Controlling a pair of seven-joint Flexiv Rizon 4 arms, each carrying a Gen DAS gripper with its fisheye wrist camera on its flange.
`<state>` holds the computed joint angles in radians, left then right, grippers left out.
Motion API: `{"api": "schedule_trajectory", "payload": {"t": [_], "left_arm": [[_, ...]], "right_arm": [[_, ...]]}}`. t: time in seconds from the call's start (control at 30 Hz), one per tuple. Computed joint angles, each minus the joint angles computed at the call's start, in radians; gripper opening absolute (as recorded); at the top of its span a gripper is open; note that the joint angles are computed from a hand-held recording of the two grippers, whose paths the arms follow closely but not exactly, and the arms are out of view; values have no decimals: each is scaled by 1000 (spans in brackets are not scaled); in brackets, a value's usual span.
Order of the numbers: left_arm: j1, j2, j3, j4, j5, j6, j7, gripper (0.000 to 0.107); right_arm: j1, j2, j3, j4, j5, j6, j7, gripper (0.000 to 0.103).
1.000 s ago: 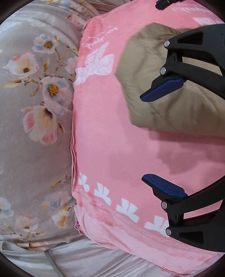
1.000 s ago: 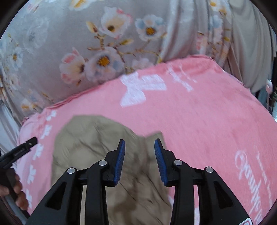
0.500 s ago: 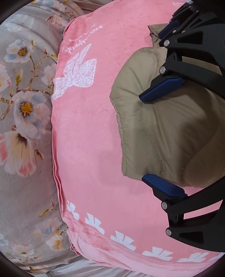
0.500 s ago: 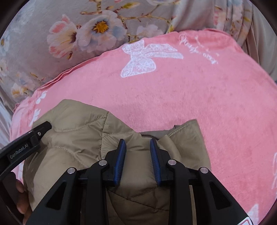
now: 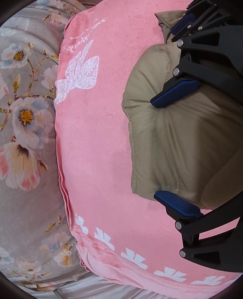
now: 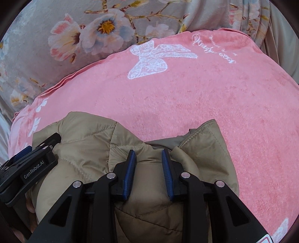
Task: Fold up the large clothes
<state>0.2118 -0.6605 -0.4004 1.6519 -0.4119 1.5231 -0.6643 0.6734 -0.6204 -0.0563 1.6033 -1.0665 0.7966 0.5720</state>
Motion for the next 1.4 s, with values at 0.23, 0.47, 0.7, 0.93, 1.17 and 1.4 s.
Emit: {"api": "schedule_trajectory", "payload": {"t": [0.23, 0.47, 0.7, 0.93, 1.17, 1.4], "left_arm": [[19, -18, -32, 16, 29, 69, -8, 89], [27, -35, -39, 13, 91, 104, -53, 89], [116, -32, -132, 11, 89, 8, -34, 91], [354, 122, -238, 109, -88, -330, 108, 93], [388, 159, -110, 93, -139, -750, 121, 94], [365, 67, -40, -12, -209, -1054, 78, 98]], "right_arm": [[4, -3, -2, -3, -6, -15, 4, 25], [12, -10, -4, -13, -9, -39, 18, 25], [-3, 11, -17, 34, -78, 40, 113, 25], [75, 149, 88, 138, -27, -219, 162, 57], [36, 206, 141, 316, -129, -17, 453, 65], [-31, 157, 120, 325, -429, 155, 768, 74]]}}
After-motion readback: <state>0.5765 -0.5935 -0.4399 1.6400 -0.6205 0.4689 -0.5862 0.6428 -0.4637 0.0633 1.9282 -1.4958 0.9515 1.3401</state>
